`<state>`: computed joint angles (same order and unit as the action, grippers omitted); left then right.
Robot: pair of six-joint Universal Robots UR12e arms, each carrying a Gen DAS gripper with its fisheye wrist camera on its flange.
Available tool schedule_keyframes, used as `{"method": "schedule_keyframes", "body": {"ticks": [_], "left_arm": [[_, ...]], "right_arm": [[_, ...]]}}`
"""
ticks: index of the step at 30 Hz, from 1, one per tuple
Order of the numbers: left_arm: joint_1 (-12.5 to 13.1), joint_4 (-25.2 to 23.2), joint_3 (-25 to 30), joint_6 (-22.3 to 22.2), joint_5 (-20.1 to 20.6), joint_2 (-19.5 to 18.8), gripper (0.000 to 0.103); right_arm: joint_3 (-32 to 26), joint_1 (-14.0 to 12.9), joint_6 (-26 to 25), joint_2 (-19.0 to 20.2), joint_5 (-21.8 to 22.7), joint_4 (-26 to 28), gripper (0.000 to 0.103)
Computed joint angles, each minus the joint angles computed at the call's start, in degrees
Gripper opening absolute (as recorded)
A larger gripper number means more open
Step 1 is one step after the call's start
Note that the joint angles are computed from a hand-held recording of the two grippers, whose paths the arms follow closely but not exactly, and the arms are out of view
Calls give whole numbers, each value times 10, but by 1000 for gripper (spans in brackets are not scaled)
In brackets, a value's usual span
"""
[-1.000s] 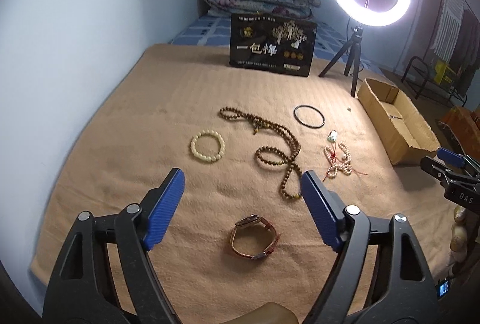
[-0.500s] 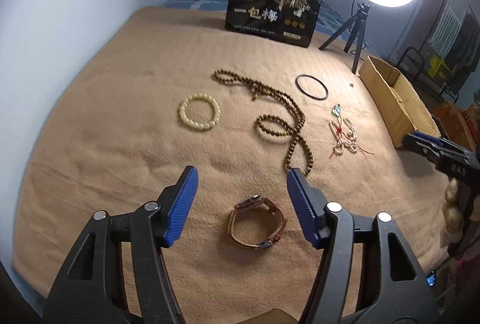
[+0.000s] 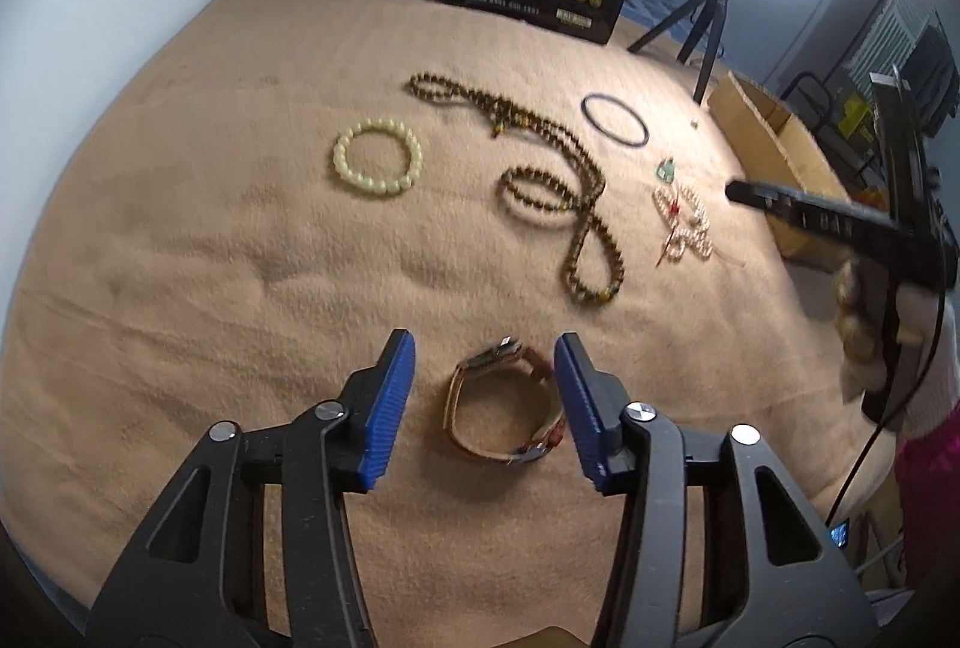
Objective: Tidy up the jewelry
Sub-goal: 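Grasp the brown-strapped watch with the left tool while the right tool grasps the jade pendant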
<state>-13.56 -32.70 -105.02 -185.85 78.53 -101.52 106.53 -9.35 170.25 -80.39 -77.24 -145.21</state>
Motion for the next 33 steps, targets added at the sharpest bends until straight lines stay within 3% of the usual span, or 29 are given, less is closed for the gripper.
{"method": "schedule_keyframes", "body": {"ticks": [18,27,33], "left_arm": [[9,-53,7,-7,-31,-11,35],[8,-67,16,-8,-38,-20,32],[6,-77,21,-9,-26,-26,20]], "right_arm": [[-76,13,51,73,-10,66,45],[-103,27,48,93,-49,92,34],[-107,32,41,97,-61,91,20]]}}
